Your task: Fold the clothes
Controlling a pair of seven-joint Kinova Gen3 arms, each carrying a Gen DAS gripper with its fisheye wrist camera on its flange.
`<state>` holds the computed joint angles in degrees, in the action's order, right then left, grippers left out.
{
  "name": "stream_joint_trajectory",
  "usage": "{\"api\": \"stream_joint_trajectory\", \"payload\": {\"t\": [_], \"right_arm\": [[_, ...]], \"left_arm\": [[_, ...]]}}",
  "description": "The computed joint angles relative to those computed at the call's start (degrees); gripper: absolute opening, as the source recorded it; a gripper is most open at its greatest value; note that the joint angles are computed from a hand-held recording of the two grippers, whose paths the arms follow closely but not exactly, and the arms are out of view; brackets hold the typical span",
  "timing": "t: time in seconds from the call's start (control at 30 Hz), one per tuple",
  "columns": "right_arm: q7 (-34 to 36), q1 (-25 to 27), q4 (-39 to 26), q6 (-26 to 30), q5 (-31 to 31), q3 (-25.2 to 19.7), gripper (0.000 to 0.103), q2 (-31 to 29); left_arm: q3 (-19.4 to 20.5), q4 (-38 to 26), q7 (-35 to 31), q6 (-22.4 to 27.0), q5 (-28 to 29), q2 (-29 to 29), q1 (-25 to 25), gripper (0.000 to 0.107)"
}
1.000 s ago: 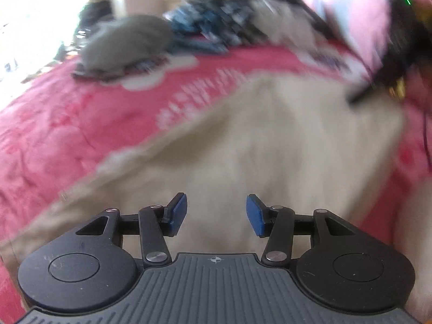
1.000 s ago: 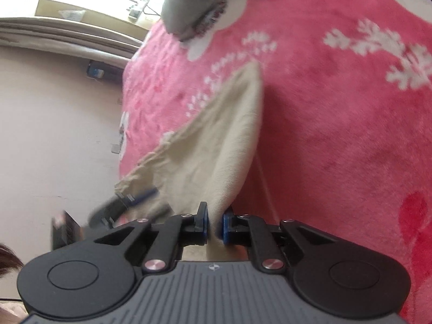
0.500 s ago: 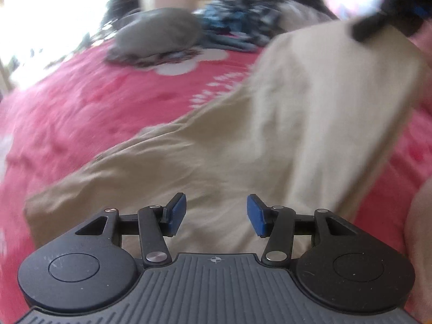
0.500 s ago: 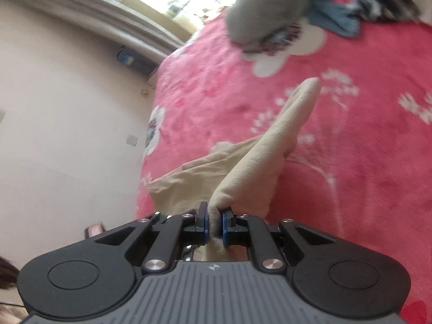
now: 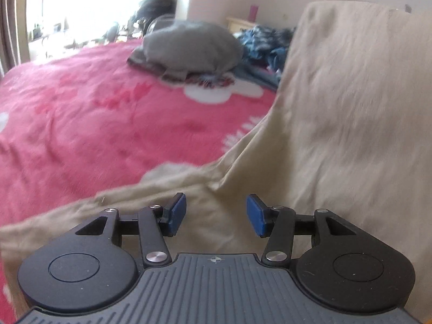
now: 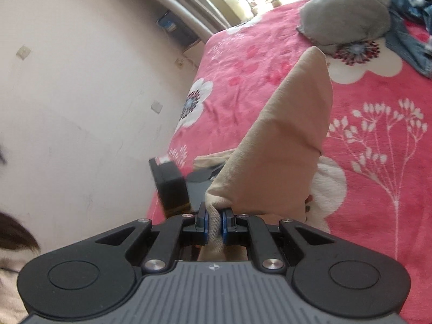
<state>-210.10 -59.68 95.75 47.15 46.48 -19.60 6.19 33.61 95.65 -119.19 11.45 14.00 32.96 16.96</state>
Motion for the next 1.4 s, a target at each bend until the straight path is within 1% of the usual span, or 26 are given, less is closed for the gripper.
{"api": "stream_joint_trajectory", "payload": {"t": [0.07,0.13,0.23,0.37,0.4,0.47,0.5,0.57,0.63,0.73,0.77,0.83,0.9,0.93,0.97,1.0,1.03,1.13,1.2,1.23,1.27,1.3,1.33,1.4], "right_arm": [[1.63,0.04,-0.81,-0.08,-0.75,-0.08,0.011,0.52],[2.17,-0.21,-0.90,-0.62,-0.85,0.06,0.011,0.74],[2.08,-0.58,-0.92,-1.49,-1.14,0.44,0.011,1.01],[1.10,-0.54,0.01,-3.42,-0.92,0.83,0.011,0.65],[1.47,-0.39,-0.02,-3.56,-1.14,0.84,0.011,0.63],[0.73,-0.25,0.64,-4.33,-0.66,1.02,0.011,0.36],[-0.07,-0.21,1.08,-4.77,-0.15,1.07,0.011,0.20],[-1.59,-0.11,1.78,-5.52,0.89,1.02,0.011,-0.01],[-2.39,0.09,2.23,-6.38,1.84,0.96,0.011,0.07],[-3.86,0.13,2.60,-8.18,3.99,1.27,0.011,0.79],[-4.46,0.17,2.65,-9.20,4.83,1.57,0.011,1.26],[-4.31,0.15,1.86,-11.19,5.67,2.67,0.011,2.80],[-2.65,-2.52,0.15,-13.50,4.99,7.00,0.011,5.10],[-1.25,-3.19,-0.92,-14.51,4.13,8.49,0.011,6.31],[1.08,-3.03,-2.60,-15.10,2.93,8.93,0.011,8.11],[3.41,-2.07,-4.47,-15.34,1.92,8.30,0.011,10.01],[5.74,-0.35,-6.49,-15.25,1.20,6.62,0.011,11.97],[12.73,6.24,-13.19,-13.78,-0.50,-1.35,0.011,19.16],[17.39,9.34,-18.27,-10.25,-0.73,-6.65,0.011,23.90],[19.72,10.00,-20.84,-8.29,-1.39,-8.25,0.011,26.02],[22.05,9.92,-23.45,-6.54,-2.43,-8.78,0.011,28.02],[24.04,9.35,-25.29,-5.33,-3.71,-8.25,0.011,29.12],[25.10,8.47,-26.24,-5.05,-5.44,-6.65,0.011,29.37],[27.06,5.66,-27.44,-5.66,-9.94,-1.35,0.011,29.46]], "left_arm": [[-1.61,-2.17,0.60,0.72,-0.30,1.41,1.97,0.050],[-3.72,-5.11,2.72,2.18,0.43,3.19,3.87,0.050],[-2.43,-9.49,6.07,5.77,4.73,6.41,1.92,0.050],[-1.27,-11.30,10.05,8.11,11.19,7.72,-1.49,0.050],[-0.64,-10.76,10.05,8.22,12.44,7.37,-2.76,0.050],[2.22,-7.89,8.04,7.23,14.68,5.89,-6.66,0.050],[4.27,-6.37,6.42,7.08,15.85,5.31,-9.19,0.050],[7.77,-3.75,1.99,9.08,17.42,4.31,-14.08,0.050],[8.85,-0.24,-1.71,10.90,18.40,1.55,-17.54,0.050],[8.58,4.68,-4.56,12.96,21.31,-2.77,-21.84,0.050],[8.29,6.38,-5.25,13.61,22.58,-4.41,-23.45,0.050],[6.23,9.27,-5.63,14.21,24.39,-8.18,-25.12,0.050],[4.81,11.22,-6.70,15.76,26.95,-10.86,-27.26,0.050],[4.03,11.99,-6.95,16.71,28.36,-11.88,-28.26,0.050],[3.34,12.50,-7.44,17.56,29.62,-12.38,-28.98,0.050],[2.28,12.80,-7.41,18.11,30.24,-12.68,-28.98,0.050],[0.97,13.10,-7.03,18.48,30.39,-13.06,-28.59,0.051],[-3.19,13.57,-5.11,17.88,30.09,-13.63,-25.40,0.051],[-3.86,14.36,-6.81,17.37,32.48,-13.51,-25.43,0.051],[-4.68,14.51,-6.88,17.53,33.14,-13.41,-25.04,0.051],[-5.39,14.57,-7.09,17.86,33.88,-13.20,-24.73,0.051],[-5.91,14.52,-7.62,18.47,34.79,-12.77,-24.59,0.051],[-6.44,14.47,-8.10,19.10,35.68,-12.35,-24.44,0.051],[-7.32,14.51,-9.51,20.52,37.61,-11.60,-24.38,0.051]]}}
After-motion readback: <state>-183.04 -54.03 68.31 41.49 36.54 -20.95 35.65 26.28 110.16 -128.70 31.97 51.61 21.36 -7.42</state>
